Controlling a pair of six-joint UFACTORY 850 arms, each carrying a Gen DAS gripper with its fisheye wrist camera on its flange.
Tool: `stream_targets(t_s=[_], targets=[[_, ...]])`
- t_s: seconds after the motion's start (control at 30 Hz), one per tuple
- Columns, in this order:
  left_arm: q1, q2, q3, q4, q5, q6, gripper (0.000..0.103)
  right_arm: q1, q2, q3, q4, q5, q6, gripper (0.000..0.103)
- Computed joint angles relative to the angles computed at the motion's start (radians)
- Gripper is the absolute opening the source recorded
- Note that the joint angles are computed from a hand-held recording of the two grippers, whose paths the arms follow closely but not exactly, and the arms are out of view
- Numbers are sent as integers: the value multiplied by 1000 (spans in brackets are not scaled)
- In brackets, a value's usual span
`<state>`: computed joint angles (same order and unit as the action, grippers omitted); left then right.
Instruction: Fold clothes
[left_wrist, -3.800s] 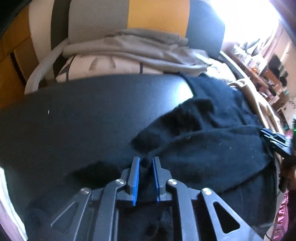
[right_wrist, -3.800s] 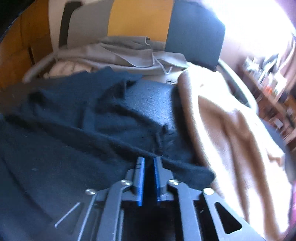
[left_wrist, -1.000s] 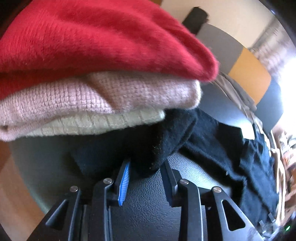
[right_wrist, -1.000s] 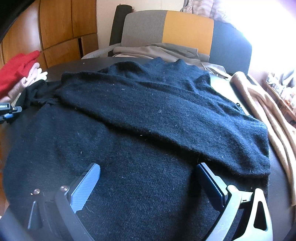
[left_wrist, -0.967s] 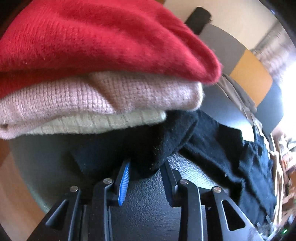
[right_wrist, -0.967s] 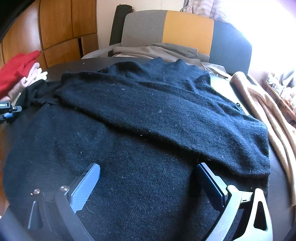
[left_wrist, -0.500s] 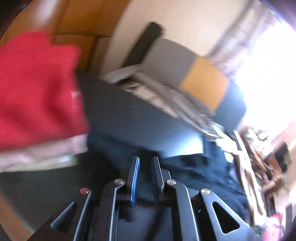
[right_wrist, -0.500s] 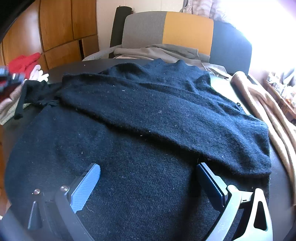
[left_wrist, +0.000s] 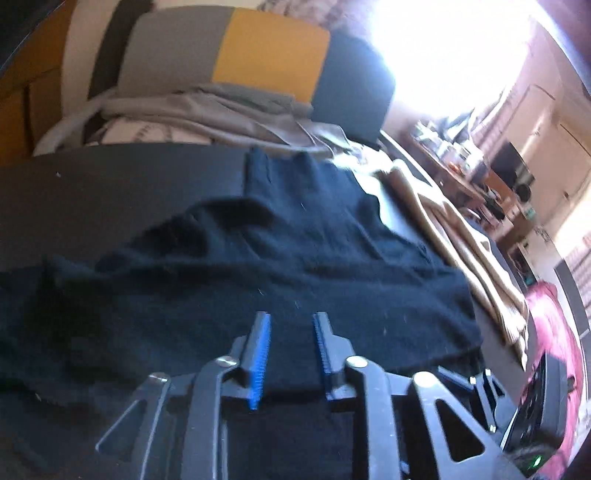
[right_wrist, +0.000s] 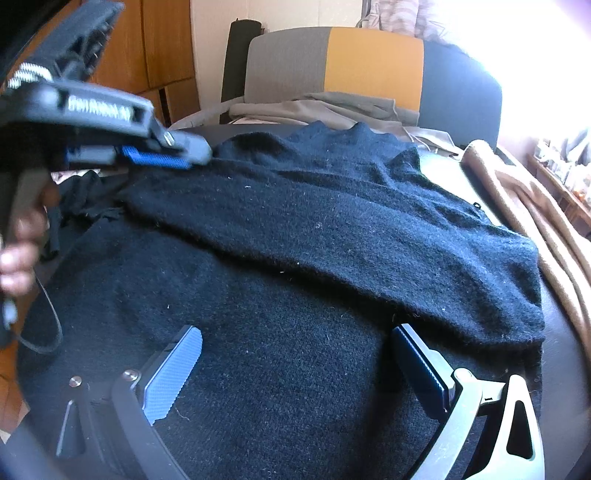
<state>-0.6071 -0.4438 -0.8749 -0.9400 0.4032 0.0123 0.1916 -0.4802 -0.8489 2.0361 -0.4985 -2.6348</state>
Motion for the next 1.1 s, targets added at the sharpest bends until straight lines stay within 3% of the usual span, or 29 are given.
stream_targets(t_s=[0.1, 0.27, 0.43, 0.47, 0.53, 0.6, 0.67, 0.77, 0.83, 0.97, 1.0, 1.03, 1.07, 1.1], targets=[[-42, 62, 92, 2, 77, -72, 28, -1, -2, -1, -1, -2, -3, 103], [-165, 171, 293, -195, 240, -163, 28, 8, 0, -6, 0, 28, -9, 103], [-268, 265, 486, -371, 286, -369, 28, 42, 10, -27, -56, 127, 78, 103], [-296, 283, 522, -418, 295, -396, 28, 53, 17, -32, -96, 139, 127, 101], [-329, 308, 562, -490, 305, -409, 29, 82, 58, -20, -181, 77, 200, 72], [-360, 333, 600, -552, 318, -425, 29, 114, 92, -16, -263, 14, 266, 73], [-374, 355, 624, -617, 330, -428, 29, 191, 100, -40, -427, -44, 366, 73], [-383, 379, 646, -624, 344, -463, 29, 313, 86, -81, -521, -67, 428, 73], [-394, 383, 648, -654, 352, -452, 29, 394, 52, -135, -607, -80, 531, 83], [-399, 389, 651, -671, 347, -452, 29, 533, -25, -223, -675, 8, 583, 86], [-400, 389, 648, -683, 346, -440, 29, 558, -52, -252, -738, 33, 640, 81], [-396, 387, 643, -697, 345, -417, 29, 575, -76, -274, -815, 50, 717, 41], [-394, 385, 637, -717, 346, -384, 29, 591, -100, -298, -901, 63, 802, 11], [-395, 385, 632, -741, 347, -348, 29, 604, -119, -315, -952, 75, 852, 5]])
